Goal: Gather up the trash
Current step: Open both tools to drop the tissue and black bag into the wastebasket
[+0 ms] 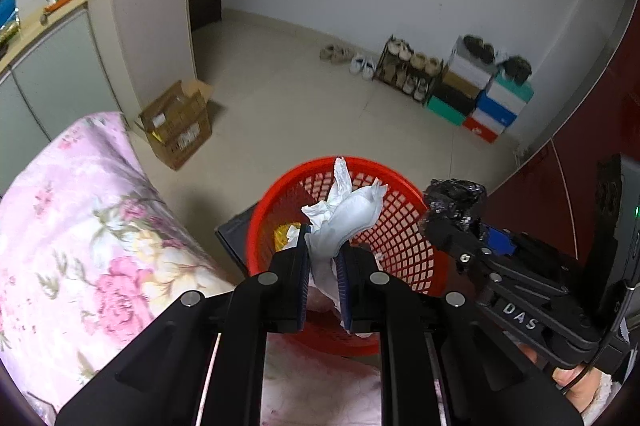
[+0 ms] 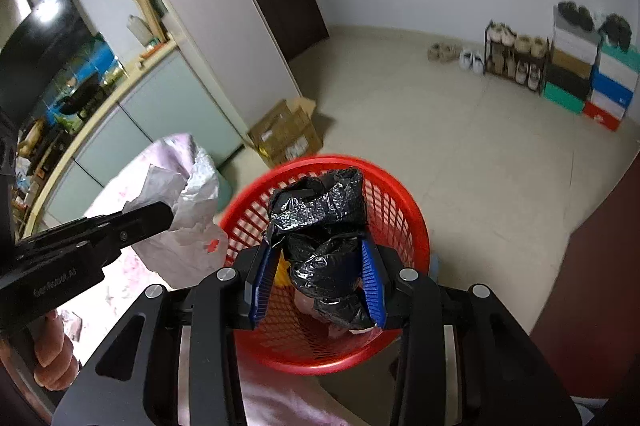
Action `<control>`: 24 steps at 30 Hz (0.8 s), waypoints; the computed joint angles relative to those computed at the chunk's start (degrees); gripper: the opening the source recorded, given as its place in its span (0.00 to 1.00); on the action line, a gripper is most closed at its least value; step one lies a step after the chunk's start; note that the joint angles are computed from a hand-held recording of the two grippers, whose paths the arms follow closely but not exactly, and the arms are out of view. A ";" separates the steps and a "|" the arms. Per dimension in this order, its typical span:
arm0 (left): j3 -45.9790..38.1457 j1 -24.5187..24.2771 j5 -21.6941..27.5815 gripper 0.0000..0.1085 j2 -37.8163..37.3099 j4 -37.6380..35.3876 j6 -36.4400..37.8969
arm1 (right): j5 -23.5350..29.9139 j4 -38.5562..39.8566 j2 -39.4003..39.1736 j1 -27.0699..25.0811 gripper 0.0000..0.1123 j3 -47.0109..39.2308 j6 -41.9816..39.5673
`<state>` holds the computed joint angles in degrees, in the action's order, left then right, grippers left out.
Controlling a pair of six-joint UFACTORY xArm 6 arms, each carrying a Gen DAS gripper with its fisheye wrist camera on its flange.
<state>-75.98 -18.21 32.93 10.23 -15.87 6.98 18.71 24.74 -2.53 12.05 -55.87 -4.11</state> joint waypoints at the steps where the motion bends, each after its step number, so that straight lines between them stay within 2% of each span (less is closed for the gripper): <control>1: -0.38 -0.03 0.37 0.11 0.46 -0.11 0.07 | 0.64 0.32 0.70 -0.13 0.36 -0.39 -0.05; 6: -3.19 -0.50 1.92 0.14 3.53 -0.04 0.01 | 3.01 3.23 2.68 -0.86 0.51 -1.84 -0.81; 9: -3.56 -0.66 2.29 0.27 4.15 0.03 -0.15 | 3.97 4.19 2.95 -1.16 0.51 -2.13 -1.26; 11: -3.65 -0.68 2.58 0.46 4.27 0.17 -0.87 | 4.25 4.40 2.79 -1.31 0.52 -2.08 -1.41; 14: -3.48 -0.76 2.50 0.56 3.70 0.13 -1.48 | 4.15 4.39 1.94 -1.49 0.52 -1.62 -1.27; 19: -0.68 -1.04 0.67 0.66 0.50 3.02 -2.60 | 3.15 4.56 -0.14 -1.86 0.52 -0.32 -1.52; 24: 3.45 -0.72 -0.81 0.68 -4.45 4.98 -3.80 | 1.12 3.57 -3.04 -1.04 0.52 1.58 -1.33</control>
<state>-72.53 -18.93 32.13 5.79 -10.89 3.17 19.83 28.31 -5.58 11.01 -54.29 -5.44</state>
